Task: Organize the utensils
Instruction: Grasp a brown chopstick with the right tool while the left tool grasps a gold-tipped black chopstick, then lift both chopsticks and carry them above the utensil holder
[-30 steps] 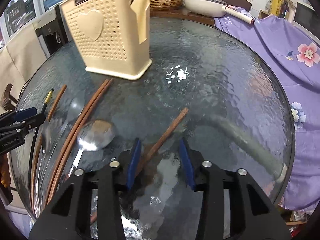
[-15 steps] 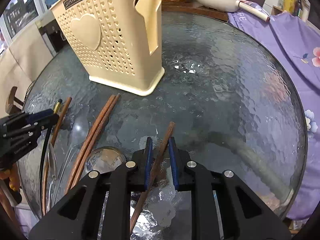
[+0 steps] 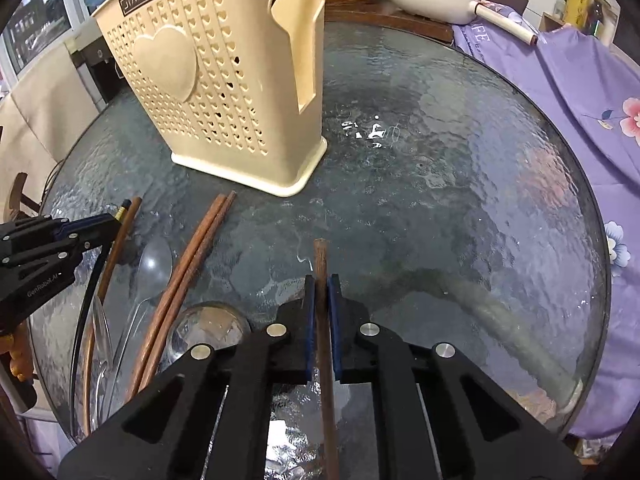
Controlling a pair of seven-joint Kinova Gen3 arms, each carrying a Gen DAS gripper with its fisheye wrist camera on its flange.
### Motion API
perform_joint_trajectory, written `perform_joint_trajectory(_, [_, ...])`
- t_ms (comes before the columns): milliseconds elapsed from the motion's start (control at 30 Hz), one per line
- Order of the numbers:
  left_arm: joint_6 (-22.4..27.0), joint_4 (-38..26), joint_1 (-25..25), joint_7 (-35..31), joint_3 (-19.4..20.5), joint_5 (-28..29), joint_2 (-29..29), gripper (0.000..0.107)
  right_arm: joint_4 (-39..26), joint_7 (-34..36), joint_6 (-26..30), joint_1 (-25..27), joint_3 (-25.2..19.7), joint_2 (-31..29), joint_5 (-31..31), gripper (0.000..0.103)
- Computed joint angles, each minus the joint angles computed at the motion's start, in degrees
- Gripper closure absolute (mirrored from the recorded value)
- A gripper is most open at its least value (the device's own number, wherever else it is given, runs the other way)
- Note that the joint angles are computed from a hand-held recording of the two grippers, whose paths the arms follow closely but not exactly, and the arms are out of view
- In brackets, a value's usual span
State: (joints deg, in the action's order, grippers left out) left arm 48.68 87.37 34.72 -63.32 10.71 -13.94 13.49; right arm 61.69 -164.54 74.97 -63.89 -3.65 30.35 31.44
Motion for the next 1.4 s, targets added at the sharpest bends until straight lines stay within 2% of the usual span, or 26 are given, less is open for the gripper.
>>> perform_joint_trajectory(100, [-0.49,-0.12,0.65,1.07,-0.33,-1.13,0.44,0.1,2.53,-1.1,-2.48,0.33,0.01,-1.31,0.52,0.096])
perform_joint_trajectory(167, [-1.38,0.59,0.09,0.95,-0.13,0.1,0.04,0.1,3.44,-1.52,-2.84,0.25,0.04,-1.73,1.35,0.096])
perform_joint_trajectory(367, [-4.6,2.8,-0.12,1.85,0.32,0.61,-2.86,0.101,8.08,-6.29,-6.27,-1.56,-0.22,-5.57,7.21,0.096])
perform_joint_trajectory(700, [-9.07,5.6,-0.77,3.73,3.65,-2.49,-11.42,0.101,9.83,-10.9,-4.74,-6.02,-3.41,-11.15,21.02,0.096])
perform_joint_trajectory(867, [-10.64,6.7,-2.11,4.74,6.03,-3.72,-15.97,0.101,11.64,-13.42,-5.39,-6.79,-6.21,-14.54,25.1,0.096])
perform_joint_trajectory(1100, [-11.89,7.75,-5.8,6.55,10.59,-6.1,-20.59,0.101,11.41,-14.21,-3.73,-7.75,-9.5,-16.24,28.54,0.096])
perform_joint_trajectory(1400, [-11.92,7.59,-8.09,5.75,12.38,-5.77,-21.48,0.101,9.39,-11.84,-3.05,-8.74,-9.81,-15.58,29.05,0.096])
